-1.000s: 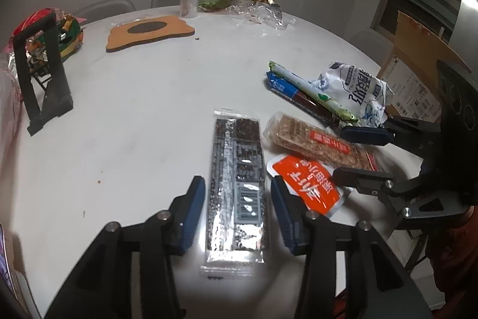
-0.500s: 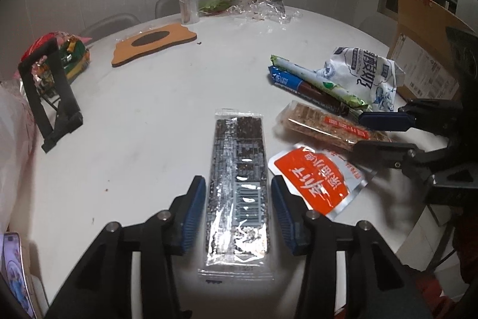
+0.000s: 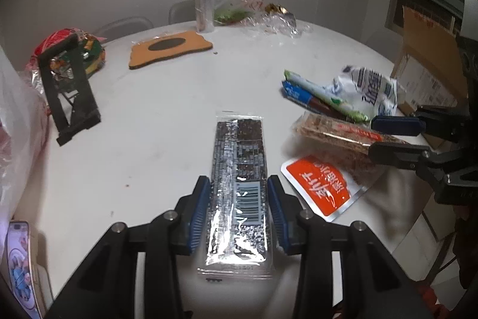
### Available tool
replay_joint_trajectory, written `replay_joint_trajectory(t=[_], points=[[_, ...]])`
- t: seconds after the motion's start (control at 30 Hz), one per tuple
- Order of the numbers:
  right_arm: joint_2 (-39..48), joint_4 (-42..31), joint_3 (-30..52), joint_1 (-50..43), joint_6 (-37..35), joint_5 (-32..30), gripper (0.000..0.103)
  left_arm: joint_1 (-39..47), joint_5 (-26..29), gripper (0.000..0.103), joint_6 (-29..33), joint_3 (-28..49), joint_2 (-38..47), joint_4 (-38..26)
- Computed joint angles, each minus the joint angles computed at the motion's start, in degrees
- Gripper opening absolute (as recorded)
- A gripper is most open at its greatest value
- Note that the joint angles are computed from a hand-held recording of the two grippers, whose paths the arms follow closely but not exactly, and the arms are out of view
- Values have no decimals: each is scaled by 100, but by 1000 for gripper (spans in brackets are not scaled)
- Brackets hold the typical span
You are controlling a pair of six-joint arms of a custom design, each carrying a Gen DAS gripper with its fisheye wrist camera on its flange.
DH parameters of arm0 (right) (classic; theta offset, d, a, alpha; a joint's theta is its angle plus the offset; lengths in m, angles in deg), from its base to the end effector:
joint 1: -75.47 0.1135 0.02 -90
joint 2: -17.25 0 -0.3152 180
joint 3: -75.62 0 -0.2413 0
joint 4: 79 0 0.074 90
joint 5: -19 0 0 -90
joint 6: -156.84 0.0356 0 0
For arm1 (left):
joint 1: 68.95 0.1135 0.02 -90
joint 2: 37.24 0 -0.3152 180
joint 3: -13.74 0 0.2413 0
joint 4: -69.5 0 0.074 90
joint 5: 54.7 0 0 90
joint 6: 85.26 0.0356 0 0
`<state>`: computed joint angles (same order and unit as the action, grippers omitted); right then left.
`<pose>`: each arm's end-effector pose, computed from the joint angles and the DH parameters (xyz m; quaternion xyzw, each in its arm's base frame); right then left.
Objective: Organize snacks
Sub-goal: 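Grasp the dark seaweed pack with the left gripper while the right grasps the peanut brittle bar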
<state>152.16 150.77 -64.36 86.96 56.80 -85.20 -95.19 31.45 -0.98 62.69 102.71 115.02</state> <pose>0.2908 0.0680 0.0194 -0.2177 0.8922 0.1190 0.3773 0.3005 -0.1455 -0.0030 0.1522 0.9124 -0.0743 0.3725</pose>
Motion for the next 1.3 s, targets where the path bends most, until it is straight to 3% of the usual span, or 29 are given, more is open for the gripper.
replay_joint_trajectory(t=[0.3, 0.47, 0.9, 1.03, 1.23, 1.3], points=[[409, -178, 312, 16, 72, -79, 37, 56, 87, 37, -94, -118, 4, 151], [466, -53, 310, 56, -88, -50, 43, 71, 104, 37, -114, -72, 28, 107], [375, -863, 854, 51, -590, -274, 46, 118, 95, 37, -179, 79, 56, -51], [381, -930, 902, 20, -575, -275, 56, 131, 96, 37, -178, 93, 52, -71], [363, -1193, 989, -31, -526, -458, 55, 142, 107, 37, -170, 90, 41, -77], [335, -1254, 995, -42, -458, -478, 49, 144, 117, 37, -164, 90, 39, -79]])
